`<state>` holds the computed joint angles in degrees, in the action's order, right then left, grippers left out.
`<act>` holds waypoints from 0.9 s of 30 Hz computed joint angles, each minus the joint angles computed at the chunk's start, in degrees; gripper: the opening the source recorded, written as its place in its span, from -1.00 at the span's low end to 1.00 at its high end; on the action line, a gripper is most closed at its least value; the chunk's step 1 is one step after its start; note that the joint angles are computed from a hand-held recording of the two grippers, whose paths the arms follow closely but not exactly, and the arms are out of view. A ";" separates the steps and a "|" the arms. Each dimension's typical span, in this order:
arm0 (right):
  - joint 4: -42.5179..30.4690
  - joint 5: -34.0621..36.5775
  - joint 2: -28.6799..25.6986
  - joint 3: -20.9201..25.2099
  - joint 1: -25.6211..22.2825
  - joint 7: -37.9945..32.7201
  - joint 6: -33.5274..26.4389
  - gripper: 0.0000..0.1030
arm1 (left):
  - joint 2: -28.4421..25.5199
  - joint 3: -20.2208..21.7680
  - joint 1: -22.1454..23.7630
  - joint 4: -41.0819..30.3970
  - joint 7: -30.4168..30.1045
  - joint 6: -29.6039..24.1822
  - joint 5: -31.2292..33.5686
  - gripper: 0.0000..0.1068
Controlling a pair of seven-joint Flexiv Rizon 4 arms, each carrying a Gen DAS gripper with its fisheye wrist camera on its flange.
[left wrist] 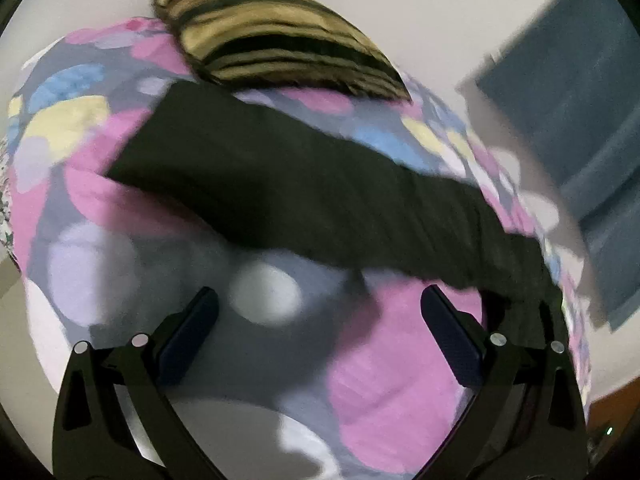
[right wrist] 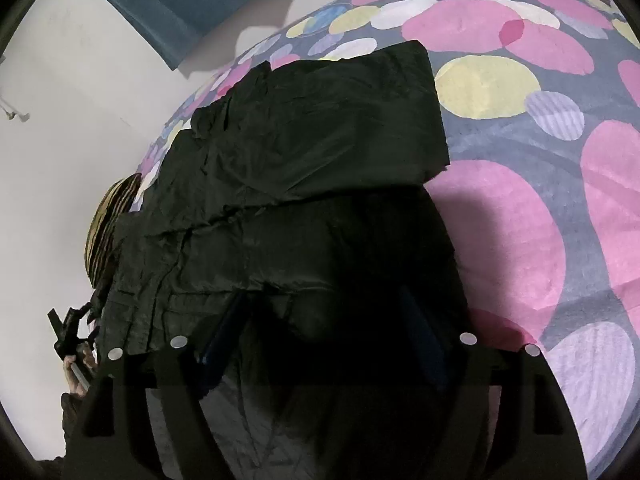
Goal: Fold large clothes
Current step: 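Grasp the other black sleeve with the left tool and lift it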
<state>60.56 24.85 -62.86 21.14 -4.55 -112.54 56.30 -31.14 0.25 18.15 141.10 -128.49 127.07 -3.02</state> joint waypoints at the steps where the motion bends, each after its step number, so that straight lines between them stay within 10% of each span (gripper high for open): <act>1: 0.01 -0.03 0.01 -0.13 0.13 0.14 0.10 0.52 | -0.28 0.05 1.02 0.27 -0.51 1.28 0.81 0.89; 10: 0.27 -0.34 -0.01 -0.31 0.43 0.54 0.87 0.54 | -7.50 -2.90 17.05 -2.39 -11.32 14.31 14.50 0.89; 16: 0.13 -0.44 -0.15 -0.04 0.28 0.52 0.85 0.54 | -6.33 -5.83 22.54 -5.30 -15.00 8.13 19.74 0.81; 21: 0.05 -0.62 -0.22 -0.12 0.33 0.44 0.82 0.54 | -4.50 -5.85 22.14 -3.83 -17.36 3.73 16.47 -0.51; 27: -0.09 -0.49 -0.28 0.00 0.22 0.37 0.75 0.54 | -1.63 -3.60 18.03 -2.77 -15.44 1.52 13.11 -0.80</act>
